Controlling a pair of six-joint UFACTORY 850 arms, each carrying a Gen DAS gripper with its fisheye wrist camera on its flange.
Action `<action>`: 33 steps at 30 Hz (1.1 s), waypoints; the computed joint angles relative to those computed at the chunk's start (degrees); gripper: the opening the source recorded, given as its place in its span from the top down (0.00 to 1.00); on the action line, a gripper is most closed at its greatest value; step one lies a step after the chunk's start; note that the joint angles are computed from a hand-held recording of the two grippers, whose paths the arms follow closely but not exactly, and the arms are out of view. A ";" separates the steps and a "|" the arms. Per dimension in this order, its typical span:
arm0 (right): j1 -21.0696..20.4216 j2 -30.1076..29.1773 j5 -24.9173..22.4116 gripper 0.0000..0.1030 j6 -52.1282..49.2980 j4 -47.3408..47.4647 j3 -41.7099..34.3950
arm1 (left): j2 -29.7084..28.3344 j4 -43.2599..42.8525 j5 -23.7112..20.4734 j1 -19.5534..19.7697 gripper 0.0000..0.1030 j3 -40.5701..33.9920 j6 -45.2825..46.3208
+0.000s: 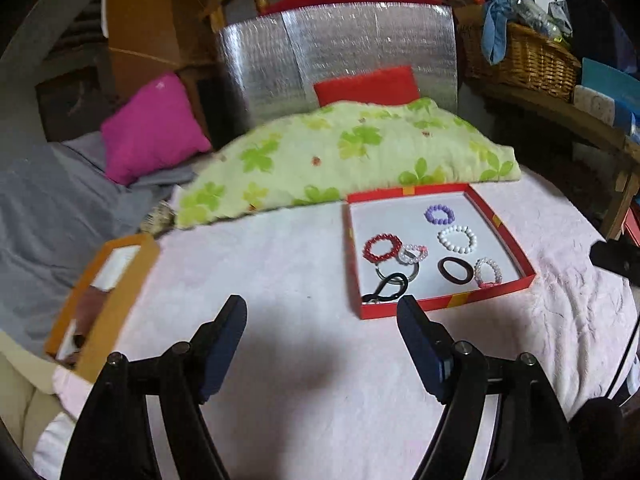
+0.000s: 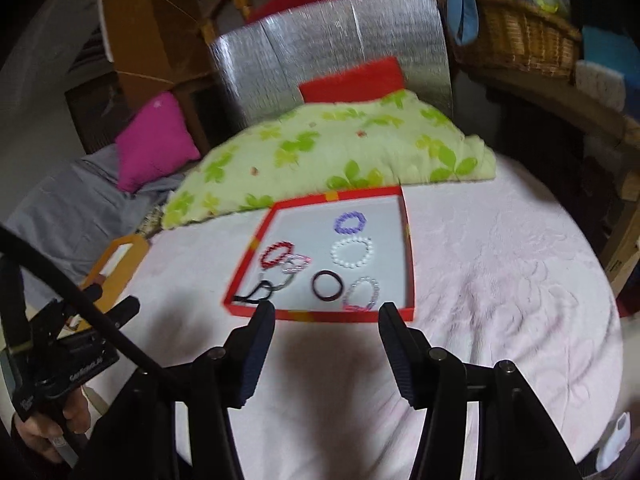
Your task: Organize jewelry
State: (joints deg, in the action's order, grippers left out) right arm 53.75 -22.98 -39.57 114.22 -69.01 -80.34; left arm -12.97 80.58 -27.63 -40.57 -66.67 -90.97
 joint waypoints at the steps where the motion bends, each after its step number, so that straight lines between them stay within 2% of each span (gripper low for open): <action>1: 1.52 0.44 -1.83 0.44 1.23 -0.71 0.07 | 1.48 0.90 -0.94 -0.49 0.24 1.07 -0.81; 6: 6.22 0.80 -8.06 0.41 1.02 0.92 -1.86 | 7.05 3.86 -5.12 -2.95 0.24 4.63 -3.00; 11: 9.73 0.59 -13.84 0.39 0.56 3.28 -4.12 | 11.18 4.73 -7.44 -4.79 0.23 6.89 -4.17; 19: 13.21 0.26 -19.63 0.39 -0.94 4.48 -6.32 | 15.31 4.90 -11.15 -7.25 0.23 9.11 -4.83; 33: 14.31 -0.13 -21.54 0.39 -0.09 5.72 -7.10 | 18.19 4.64 -13.43 -9.16 0.22 10.32 -4.50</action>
State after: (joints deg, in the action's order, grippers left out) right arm 68.06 -23.11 -61.11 114.13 -63.29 -87.44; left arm 5.22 85.22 -41.06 -49.73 -56.34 -95.48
